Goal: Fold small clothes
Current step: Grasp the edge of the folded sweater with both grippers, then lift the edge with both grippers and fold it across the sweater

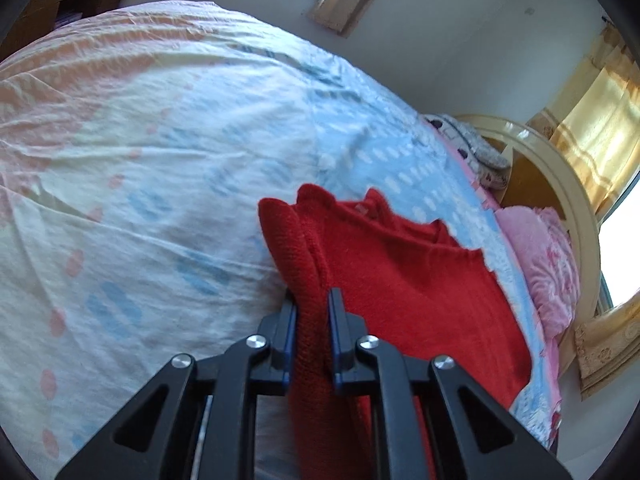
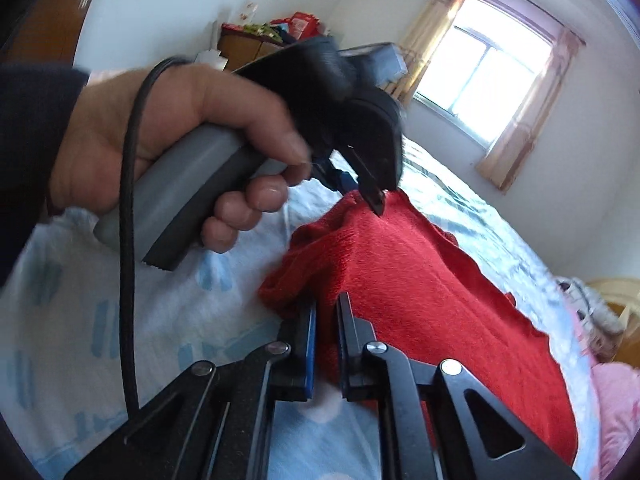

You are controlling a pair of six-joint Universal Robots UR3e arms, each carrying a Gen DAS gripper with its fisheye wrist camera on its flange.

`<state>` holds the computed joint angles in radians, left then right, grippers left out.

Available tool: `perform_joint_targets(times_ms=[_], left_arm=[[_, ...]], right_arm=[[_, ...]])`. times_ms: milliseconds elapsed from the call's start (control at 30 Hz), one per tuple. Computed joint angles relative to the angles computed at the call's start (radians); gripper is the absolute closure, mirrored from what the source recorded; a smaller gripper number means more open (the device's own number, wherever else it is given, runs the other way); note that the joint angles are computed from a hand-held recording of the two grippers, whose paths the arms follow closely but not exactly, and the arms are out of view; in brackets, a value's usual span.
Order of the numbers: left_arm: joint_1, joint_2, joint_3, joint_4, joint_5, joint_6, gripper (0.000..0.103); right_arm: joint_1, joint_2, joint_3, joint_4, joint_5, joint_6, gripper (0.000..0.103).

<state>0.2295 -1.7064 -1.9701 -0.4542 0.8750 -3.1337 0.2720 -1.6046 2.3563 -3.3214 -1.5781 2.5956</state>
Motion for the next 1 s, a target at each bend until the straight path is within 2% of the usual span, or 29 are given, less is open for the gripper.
perform_joint_targets(times_ms=[133,200,367,467,600,733,800,867,933,967,1000], left_arm=[[-0.006,0.030,0.027,-0.027,-0.028,-0.045,0.089],[-0.009,0.030,0.045,-0.041,-0.048,-0.079,0.089],[-0.038,0.014,0.093,-0.049,-0.066,-0.148,0.089],[-0.072,0.003,0.127,-0.042,-0.048,-0.178,0.089],[-0.121,-0.018,0.181,-0.019,-0.025,-0.228,0.090],[-0.188,-0.052,0.259,-0.034,0.028,-0.256,0.090],[-0.219,-0.072,0.297,-0.046,0.056,-0.269,0.090],[-0.236,-0.081,0.318,-0.053,0.068,-0.276,0.090],[-0.251,-0.082,0.342,-0.077,0.083,-0.282,0.090],[-0.253,-0.083,0.349,-0.087,0.083,-0.280,0.090],[-0.257,-0.085,0.365,-0.107,0.084,-0.276,0.090]], right_arm=[[-0.089,-0.149,0.038,0.102,0.103,-0.007,0.096],[-0.171,-0.249,0.054,0.200,0.187,-0.009,0.096],[-0.293,-0.355,0.108,0.259,0.259,-0.021,0.096],[-0.430,-0.474,0.128,0.393,0.373,-0.047,0.097],[-0.641,-0.653,0.129,0.640,0.558,-0.110,0.103],[-0.817,-0.752,0.101,0.840,0.697,-0.169,0.103],[-0.869,-0.747,0.087,0.878,0.735,-0.175,0.103],[-0.933,-0.741,0.044,1.022,0.803,-0.232,0.103],[-1.003,-0.815,0.069,1.142,0.867,-0.283,0.103],[-1.016,-0.827,0.071,1.190,0.888,-0.313,0.102],[-1.022,-0.799,0.049,1.216,0.894,-0.339,0.089]])
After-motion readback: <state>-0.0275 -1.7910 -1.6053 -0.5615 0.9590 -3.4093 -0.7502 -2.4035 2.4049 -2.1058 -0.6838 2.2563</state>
